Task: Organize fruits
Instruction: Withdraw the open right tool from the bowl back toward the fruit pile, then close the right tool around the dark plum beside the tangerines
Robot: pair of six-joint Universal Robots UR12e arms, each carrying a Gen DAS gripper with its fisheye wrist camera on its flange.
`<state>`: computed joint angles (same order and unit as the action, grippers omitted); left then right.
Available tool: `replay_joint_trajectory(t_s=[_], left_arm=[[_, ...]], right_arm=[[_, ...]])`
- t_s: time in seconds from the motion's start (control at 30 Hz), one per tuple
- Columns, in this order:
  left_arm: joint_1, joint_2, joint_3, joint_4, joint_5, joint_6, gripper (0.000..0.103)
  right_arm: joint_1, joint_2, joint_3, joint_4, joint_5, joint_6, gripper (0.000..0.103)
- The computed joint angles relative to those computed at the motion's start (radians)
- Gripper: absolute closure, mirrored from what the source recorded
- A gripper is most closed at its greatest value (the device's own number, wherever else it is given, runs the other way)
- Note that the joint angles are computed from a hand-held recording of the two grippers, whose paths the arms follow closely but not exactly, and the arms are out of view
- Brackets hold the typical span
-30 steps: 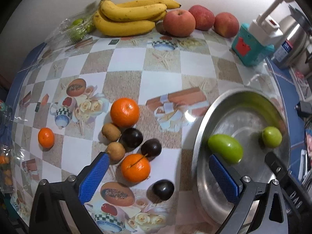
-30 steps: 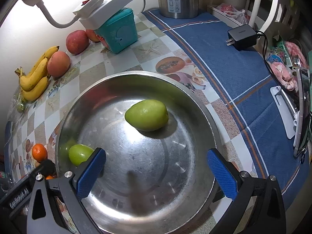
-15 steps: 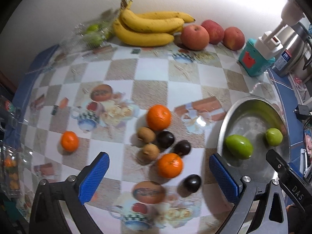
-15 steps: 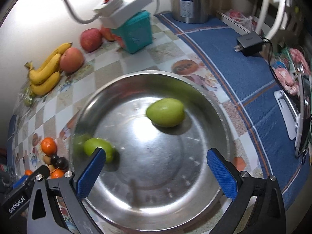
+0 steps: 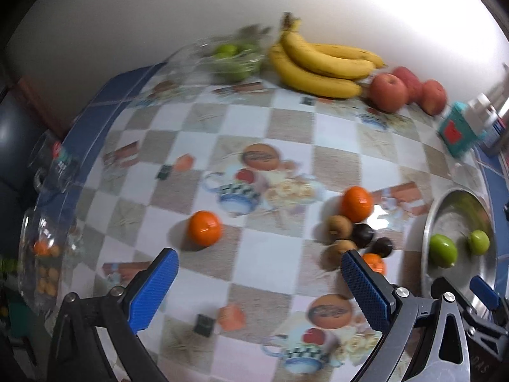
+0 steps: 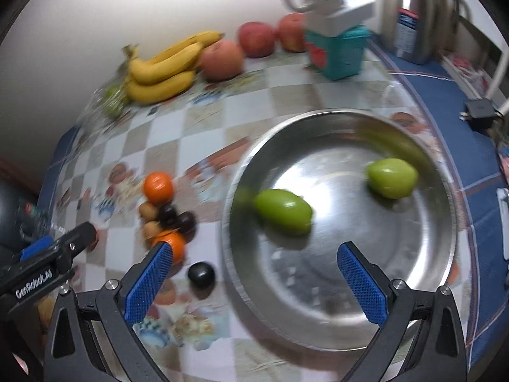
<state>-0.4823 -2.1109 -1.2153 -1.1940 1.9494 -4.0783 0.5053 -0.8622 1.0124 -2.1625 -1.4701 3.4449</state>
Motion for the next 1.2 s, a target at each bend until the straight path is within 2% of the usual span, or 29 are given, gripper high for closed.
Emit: replay_joint_trajectory(t_s=[0.13,0.27,0.37,0.5,0.73,0.9,1.13,1.2], left_arm=[[0.013,0.034,-0.055,0.02,-0.019,-0.053,0.0],[0.024,0.058,-0.097,0.067,-0.05,-0.073,0.0],[0.034,0.07,-0.119,0.089,-0.067,-0.083,0.0],[0.047,0.076,-0.131,0.067,-0.079,-0.112,0.0],[0.06,0.076,-0.141,0.042,-0.109,-0.12,0.0],[0.062,0.064,-0.131,0.052,-0.13,-0.082,0.0],[0.061,0.045,-0.11,0.064,-0.159,-0.038,0.0],[0.06,0.042,-0.105,0.065,-0.161,-0.029,0.0]], right_arm=[[0.005,0.006,-0.007,0.001,0.06,-0.048,0.0],[0.01,0.003,0.008,-0.061,0.094,-0.075,0.0],[0.014,0.006,0.003,-0.068,0.122,-0.105,0.0],[0.016,0.02,-0.013,-0.033,0.166,-0.122,0.0],[0.019,0.027,-0.024,0.014,0.153,-0.112,0.001],[0.022,0.034,-0.039,0.047,0.118,-0.113,0.024],[0.026,0.037,-0.051,0.074,0.086,-0.132,0.036],[0.026,0.038,-0.054,0.081,0.093,-0.136,0.049]])
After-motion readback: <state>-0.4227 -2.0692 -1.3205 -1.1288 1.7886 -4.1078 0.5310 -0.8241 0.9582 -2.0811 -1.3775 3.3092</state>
